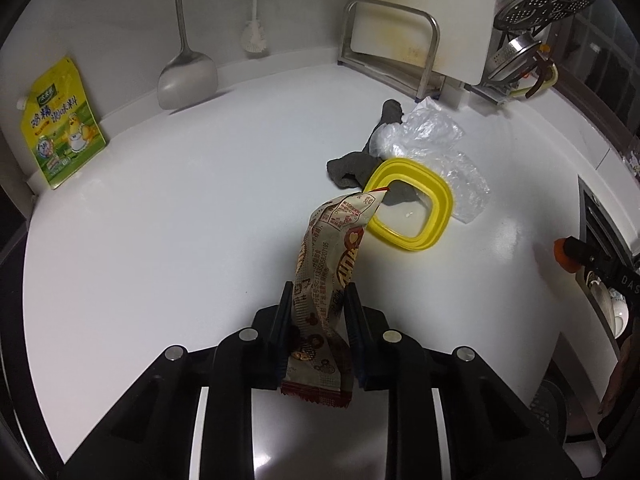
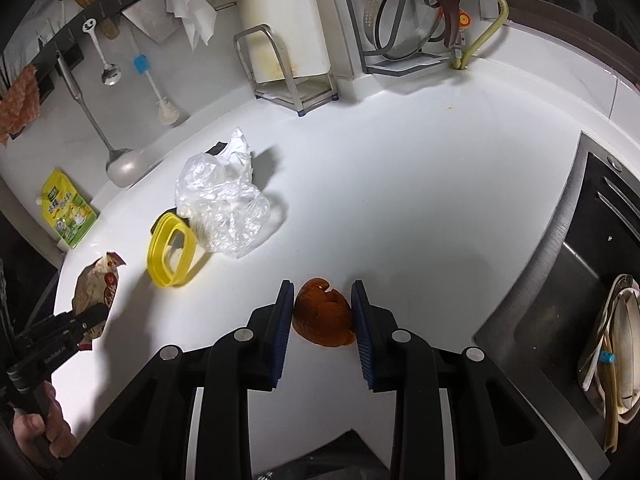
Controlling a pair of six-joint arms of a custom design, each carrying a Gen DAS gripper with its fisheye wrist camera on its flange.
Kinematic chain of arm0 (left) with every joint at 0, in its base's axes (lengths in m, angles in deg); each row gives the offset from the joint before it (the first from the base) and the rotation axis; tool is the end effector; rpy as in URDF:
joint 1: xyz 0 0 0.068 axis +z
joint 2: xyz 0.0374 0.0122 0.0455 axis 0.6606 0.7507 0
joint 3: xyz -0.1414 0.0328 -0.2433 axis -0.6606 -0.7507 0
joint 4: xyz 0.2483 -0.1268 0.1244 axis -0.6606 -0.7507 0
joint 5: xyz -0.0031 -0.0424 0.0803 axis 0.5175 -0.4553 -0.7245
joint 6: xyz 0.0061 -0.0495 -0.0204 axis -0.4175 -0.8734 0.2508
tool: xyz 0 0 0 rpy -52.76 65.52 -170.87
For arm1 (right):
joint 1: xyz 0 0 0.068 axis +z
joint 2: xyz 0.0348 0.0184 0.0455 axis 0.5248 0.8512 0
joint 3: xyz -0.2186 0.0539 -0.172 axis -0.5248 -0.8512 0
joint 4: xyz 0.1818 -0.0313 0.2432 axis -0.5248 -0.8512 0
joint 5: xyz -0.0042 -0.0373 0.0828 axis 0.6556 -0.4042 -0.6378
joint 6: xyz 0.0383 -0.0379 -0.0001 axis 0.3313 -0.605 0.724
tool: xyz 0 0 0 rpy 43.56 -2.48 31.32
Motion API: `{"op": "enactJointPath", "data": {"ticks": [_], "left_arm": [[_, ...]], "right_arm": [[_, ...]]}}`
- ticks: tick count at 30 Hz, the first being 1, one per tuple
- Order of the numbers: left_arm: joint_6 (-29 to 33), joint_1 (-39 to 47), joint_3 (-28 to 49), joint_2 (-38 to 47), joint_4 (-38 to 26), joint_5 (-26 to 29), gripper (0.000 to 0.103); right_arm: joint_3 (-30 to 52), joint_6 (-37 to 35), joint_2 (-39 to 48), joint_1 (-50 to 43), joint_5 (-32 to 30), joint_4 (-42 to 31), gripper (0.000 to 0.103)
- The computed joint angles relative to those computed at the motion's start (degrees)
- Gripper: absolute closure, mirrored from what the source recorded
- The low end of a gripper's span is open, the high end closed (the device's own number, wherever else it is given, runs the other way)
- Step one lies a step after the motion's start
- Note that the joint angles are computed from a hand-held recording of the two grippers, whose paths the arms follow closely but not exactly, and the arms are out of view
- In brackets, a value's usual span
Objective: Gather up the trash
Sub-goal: 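Carry the wrapper and orange peel over the gray bin and open both tools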
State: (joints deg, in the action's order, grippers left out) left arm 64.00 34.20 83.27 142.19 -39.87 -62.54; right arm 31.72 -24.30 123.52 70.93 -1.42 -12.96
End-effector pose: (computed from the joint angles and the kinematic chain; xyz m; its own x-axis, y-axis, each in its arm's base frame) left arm 0.2776 -0.0386 0.1271 -0.8060 0.1453 -0.5738 0.2199 0.9735 -0.0623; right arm 0.2359 0.1781 0.1209 -0.7637 0.2700 -0.5863 0.1475 0.9573 0.2488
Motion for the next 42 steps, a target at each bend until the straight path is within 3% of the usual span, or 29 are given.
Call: {"op": "enactJointPath", "data": {"ticks": [10, 16, 22, 27, 33, 42], "left_arm": [[-8.33, -8.39, -7.10, -18.10, -9.40, -6.55, 0.079], [-19.51, -20.66, -10.75, -29.36, -17.84, -14.32, 0.079], [-33.55, -36.54, -11.78, -35.71, -26.36, -22.56, 0.079], [-46.95, -51.38, -10.86, -36.23, -31.33, -29.70, 0.079], [-61.07, -65.11, -9.38, -30.93, -33.20, -34.33, 0.079], [-75.97, -77.40, -7.36, -22.91, -35.45, -35.80, 0.079]], "right_arm": [[-6.05, 0.73, -10.02, 5.20, 0.21, -2.90, 0.074], [-11.17, 1.87, -19.64, 8.66, 0.59, -7.54, 0.074], [-16.25, 5.72, -33.21, 14.03, 2.23, -16.98, 0.074], [-18.34, 10.33, -44.40, 21.37, 5.25, -28.09, 0.074], [-20.07, 17.64, -52.70, 30.44, 7.99, -39.41, 0.074], [-21.60, 28.24, -55.26, 42.96, 10.31, -46.02, 0.074]]}}
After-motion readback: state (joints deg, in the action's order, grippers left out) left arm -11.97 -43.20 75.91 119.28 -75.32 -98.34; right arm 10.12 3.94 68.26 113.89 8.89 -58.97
